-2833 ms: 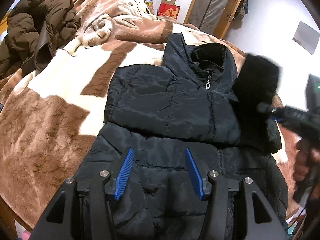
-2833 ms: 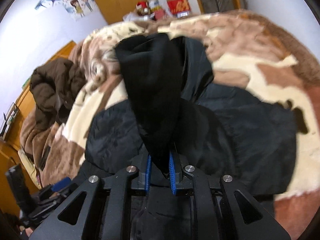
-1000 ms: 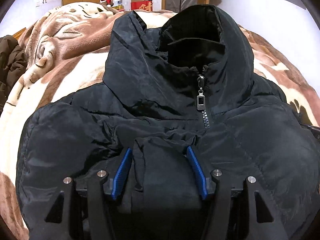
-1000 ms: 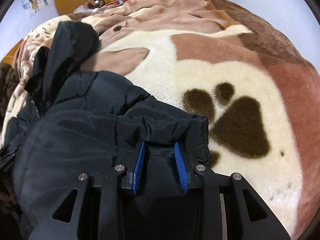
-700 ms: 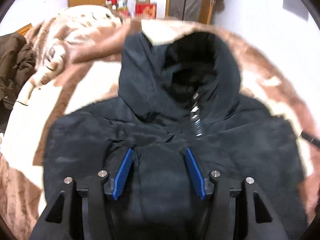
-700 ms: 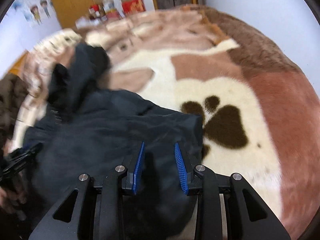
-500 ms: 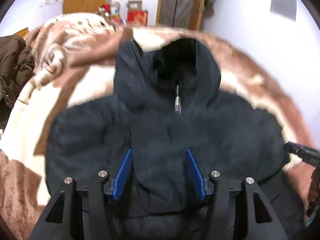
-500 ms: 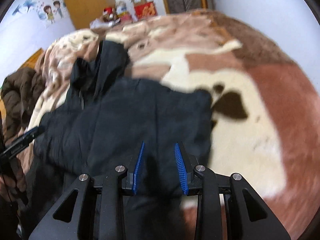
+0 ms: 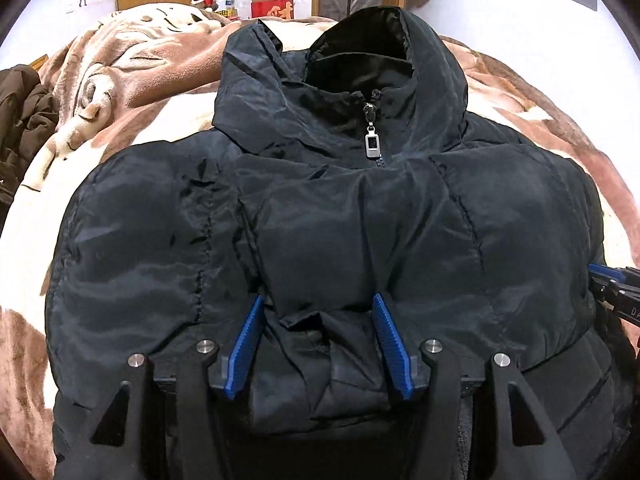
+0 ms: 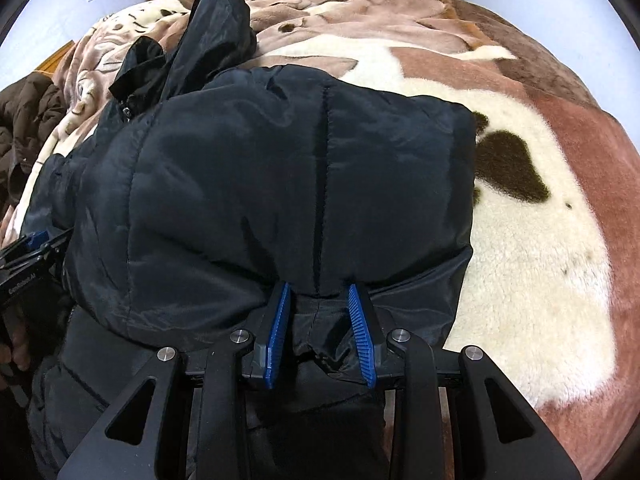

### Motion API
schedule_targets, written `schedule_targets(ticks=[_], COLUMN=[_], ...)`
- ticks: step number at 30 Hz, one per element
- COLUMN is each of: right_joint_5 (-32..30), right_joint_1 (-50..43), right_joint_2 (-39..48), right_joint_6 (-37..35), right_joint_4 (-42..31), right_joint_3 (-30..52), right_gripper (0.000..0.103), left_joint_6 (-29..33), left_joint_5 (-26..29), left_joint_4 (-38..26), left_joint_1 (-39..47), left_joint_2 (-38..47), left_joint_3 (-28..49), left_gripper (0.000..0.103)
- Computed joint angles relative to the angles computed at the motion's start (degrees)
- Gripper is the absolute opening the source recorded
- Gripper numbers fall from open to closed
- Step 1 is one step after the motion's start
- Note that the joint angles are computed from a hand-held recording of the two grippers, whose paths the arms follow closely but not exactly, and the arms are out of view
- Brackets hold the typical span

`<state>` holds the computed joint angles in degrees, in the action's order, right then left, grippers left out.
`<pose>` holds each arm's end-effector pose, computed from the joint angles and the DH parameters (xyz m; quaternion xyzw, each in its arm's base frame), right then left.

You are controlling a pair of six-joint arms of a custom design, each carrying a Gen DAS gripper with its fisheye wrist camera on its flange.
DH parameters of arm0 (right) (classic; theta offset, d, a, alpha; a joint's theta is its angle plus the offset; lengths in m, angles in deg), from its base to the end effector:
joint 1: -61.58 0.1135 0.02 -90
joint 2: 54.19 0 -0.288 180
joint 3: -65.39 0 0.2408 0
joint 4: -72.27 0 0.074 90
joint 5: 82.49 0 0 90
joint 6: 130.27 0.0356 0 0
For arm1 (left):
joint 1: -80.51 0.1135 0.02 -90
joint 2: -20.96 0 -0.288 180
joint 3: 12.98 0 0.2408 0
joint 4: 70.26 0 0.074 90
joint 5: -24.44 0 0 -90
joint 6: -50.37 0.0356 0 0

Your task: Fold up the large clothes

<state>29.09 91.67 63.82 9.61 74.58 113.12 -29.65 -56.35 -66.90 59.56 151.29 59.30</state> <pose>0.2460 0.1274 0.0418 0.2009 0.9437 -0.0202 0.2619 0.3686 -0.1472 0.0397 0.2767 0.9089 -0.1051 0.2936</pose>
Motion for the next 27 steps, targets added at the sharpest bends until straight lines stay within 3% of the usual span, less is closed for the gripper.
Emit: schedule_targets(ticks=[3,7,10,14,18,20,24,27], right_joint_5=[0.3,2.6,7.9,15.6,20.7,21.6,22.1,21.9], right_joint_1=[0.4,3.4,11.8,25.0,38.0,42.0,47.8,49.7], right_joint_2=[-0.4,-9.2,-19.0,-24.1,-23.1,-20.7,-15.8,-13.1], right_joint_6=[0.5,6.7,16.3,30.9,48.6,54.7,61.3,60.9], right_joint_4=[-3.5,-13.4,-21.3,-36.2,-52.2,-56.9,-63.4,-64.9], right_joint_3=[1.5,1.2,-0.5,3.1,10.3,14.0,21.1,25.1], right_gripper=[0.031,0.031,0.031,0.032,0.032,0.032,0.032,0.032], left_joint_6=[-0.2,-1.1,-0.4,1.5,4.9,6.5,9.6,11.6], left_joint_5=[-1.3,-1.1,0.8,3.7,7.3,8.8,12.5,14.2], left_joint_4=[-2.2,-8.0,-7.6,-8.1,-11.1,-13.4,-20.4,-24.6], left_joint_1=[-0.5,0.3,2.1,5.2,9.1,11.1,15.5,17.7], left_joint_2=[-0.8,-8.0,-16.4,-28.6,-41.7,-46.7,-56.7,-61.1], left_joint_3=[0.7,-1.7,-9.1,-19.8,-29.6,-32.7,-36.8,-37.7], left_gripper=[0.061,0.059,0.059,0.059,0.059,0.059,0.059,0.059])
